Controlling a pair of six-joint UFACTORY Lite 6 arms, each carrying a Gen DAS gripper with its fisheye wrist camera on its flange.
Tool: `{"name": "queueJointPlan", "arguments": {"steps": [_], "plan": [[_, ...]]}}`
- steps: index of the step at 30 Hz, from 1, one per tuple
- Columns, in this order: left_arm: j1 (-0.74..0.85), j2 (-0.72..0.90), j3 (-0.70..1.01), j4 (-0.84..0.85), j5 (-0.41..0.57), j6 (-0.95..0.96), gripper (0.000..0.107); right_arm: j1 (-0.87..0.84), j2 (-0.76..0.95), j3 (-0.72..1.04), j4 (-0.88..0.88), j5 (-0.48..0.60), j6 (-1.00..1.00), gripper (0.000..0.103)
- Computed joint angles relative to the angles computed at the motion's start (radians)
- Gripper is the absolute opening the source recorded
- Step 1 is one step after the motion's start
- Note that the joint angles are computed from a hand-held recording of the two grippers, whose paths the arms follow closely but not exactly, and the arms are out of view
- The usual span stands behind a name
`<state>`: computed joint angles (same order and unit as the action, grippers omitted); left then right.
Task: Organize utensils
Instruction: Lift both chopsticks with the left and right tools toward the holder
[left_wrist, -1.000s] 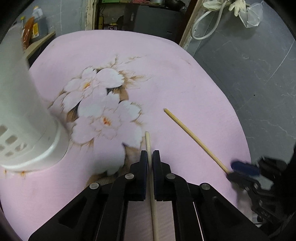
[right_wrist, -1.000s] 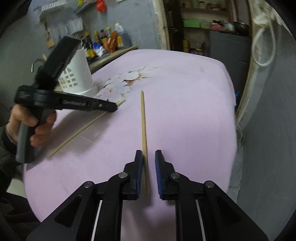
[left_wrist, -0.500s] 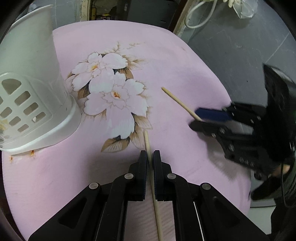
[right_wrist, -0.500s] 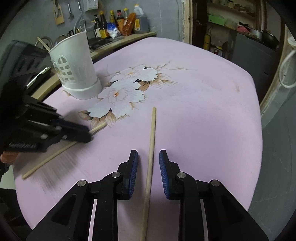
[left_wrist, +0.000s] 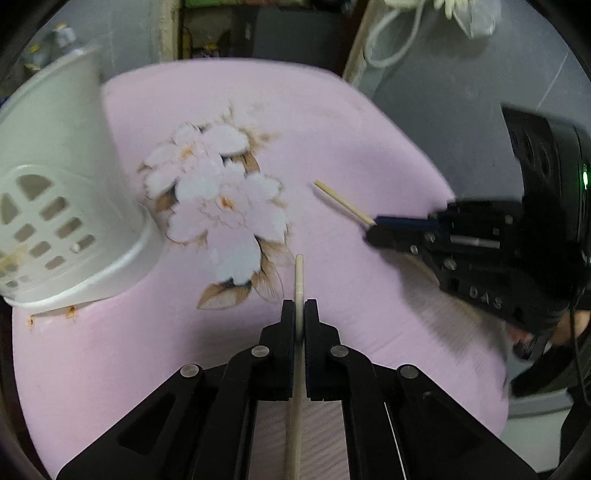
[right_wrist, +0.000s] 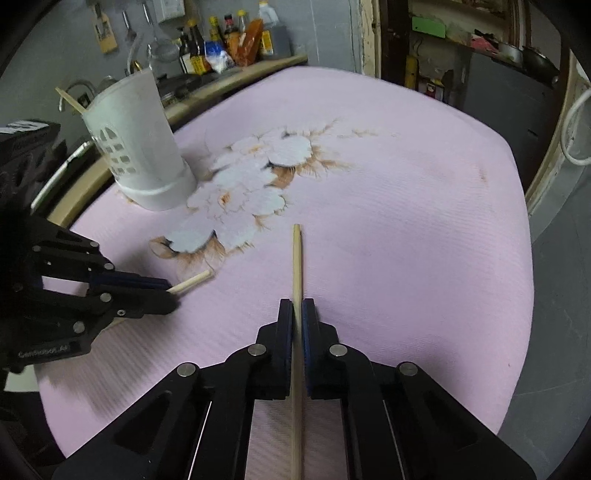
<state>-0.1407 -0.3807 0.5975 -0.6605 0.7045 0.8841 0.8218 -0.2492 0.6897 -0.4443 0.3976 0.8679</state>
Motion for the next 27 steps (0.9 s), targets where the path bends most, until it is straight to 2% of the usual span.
{"name": "queueJointPlan", "arguments": {"steps": [3, 5, 9, 11, 13, 15, 16, 19, 22, 23, 27], "plan": [[0.082, -0.098, -0.04, -0.13, 0.035, 0.107, 0.002, 0.075, -0.094, -0.052, -0.255, -0.008, 0.312, 0.003], [0.164, -0.168, -0.069, -0.244, 0.078, 0.203, 0.002, 0.156, -0.157, -0.066, -0.45, 0.048, 0.522, 0.003], [0.272, -0.346, -0.15, -0.435, 0.111, 0.339, 0.002, 0.36, -0.195, -0.068, -0.844, 0.238, 0.94, 0.003], [0.37, -0.384, -0.158, -0.539, 0.137, 0.451, 0.002, 0.469, -0.168, -0.059, -0.999, 0.376, 1.09, 0.003], [0.355, -0.423, -0.166, -0.602, 0.078, 0.486, 0.002, 0.549, -0.111, -0.022, -1.068, 0.509, 1.133, 0.003], [0.398, -0.48, -0.18, -0.665, 0.084, 0.526, 0.002, 0.59, -0.065, 0.008, -1.119, 0.583, 1.167, 0.003], [0.391, -0.496, -0.195, -0.715, 0.057, 0.561, 0.002, 0.61, -0.038, 0.029, -1.147, 0.626, 1.179, 0.003], [0.473, -0.532, -0.207, -0.813, 0.094, 0.632, 0.002, 0.628, -0.011, 0.057, -1.221, 0.699, 1.197, 0.003], [0.577, -0.507, -0.192, -0.907, 0.179, 0.706, 0.002, 0.606, 0.005, 0.09, -1.301, 0.713, 1.221, 0.003], [0.652, -0.493, -0.177, -0.923, 0.247, 0.719, 0.002, 0.594, 0.007, 0.099, -1.324, 0.707, 1.229, 0.003], [0.78, -0.351, -0.087, -1.033, 0.381, 0.813, 0.002, 0.504, 0.034, 0.153, -1.476, 0.627, 1.331, 0.003]]}}
